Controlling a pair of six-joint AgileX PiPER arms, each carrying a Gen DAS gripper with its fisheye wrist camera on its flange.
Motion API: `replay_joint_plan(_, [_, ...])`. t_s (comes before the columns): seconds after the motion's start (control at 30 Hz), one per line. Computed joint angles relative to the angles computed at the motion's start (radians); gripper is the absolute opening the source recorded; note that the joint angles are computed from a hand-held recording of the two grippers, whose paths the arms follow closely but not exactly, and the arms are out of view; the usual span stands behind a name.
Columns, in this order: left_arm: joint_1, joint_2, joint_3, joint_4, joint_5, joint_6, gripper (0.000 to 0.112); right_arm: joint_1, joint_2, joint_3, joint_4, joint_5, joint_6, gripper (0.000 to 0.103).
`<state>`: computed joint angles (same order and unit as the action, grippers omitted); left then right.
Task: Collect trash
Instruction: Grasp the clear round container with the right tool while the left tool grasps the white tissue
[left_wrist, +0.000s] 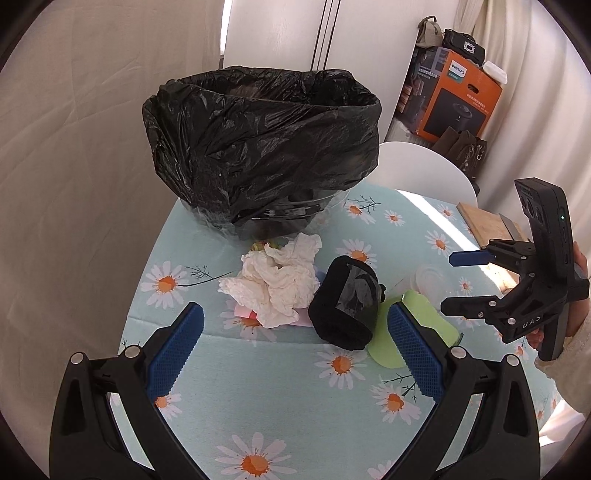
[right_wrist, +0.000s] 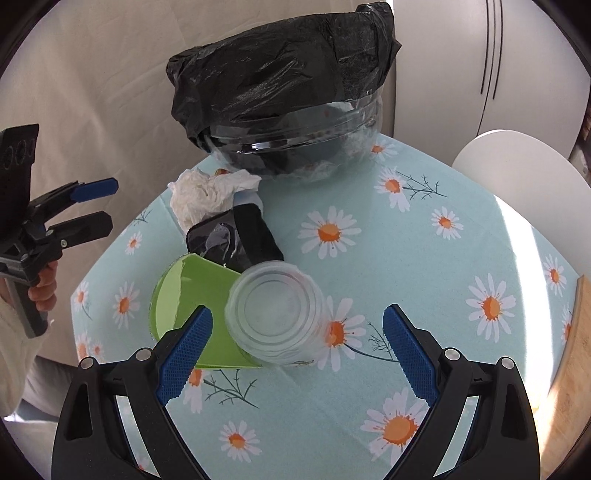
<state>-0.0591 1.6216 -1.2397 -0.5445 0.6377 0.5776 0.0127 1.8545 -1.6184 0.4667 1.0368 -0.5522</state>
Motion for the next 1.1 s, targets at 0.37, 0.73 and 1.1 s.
replay_joint_plan(0.37, [0.009, 0.159, -0.115, 0.005, 0.019, -0.019, 0.097, 0.012, 0.092, -0.058, -0.004, 0.039, 0.013, 0.059])
replay_joint_plan(0.73, [-0.018, 0.281, -0.24, 0.027, 0.032, -0.125, 0.097, -0.058, 0.058, -0.047, 0.003, 0.055, 0.021, 0.058])
replay_joint_plan(1.1, [0.019, 0.277, -0.184, 0.065, 0.054, -0.145, 0.095, -0.097, 0.0, -0.003, 0.007, 0.055, 0.018, 0.058])
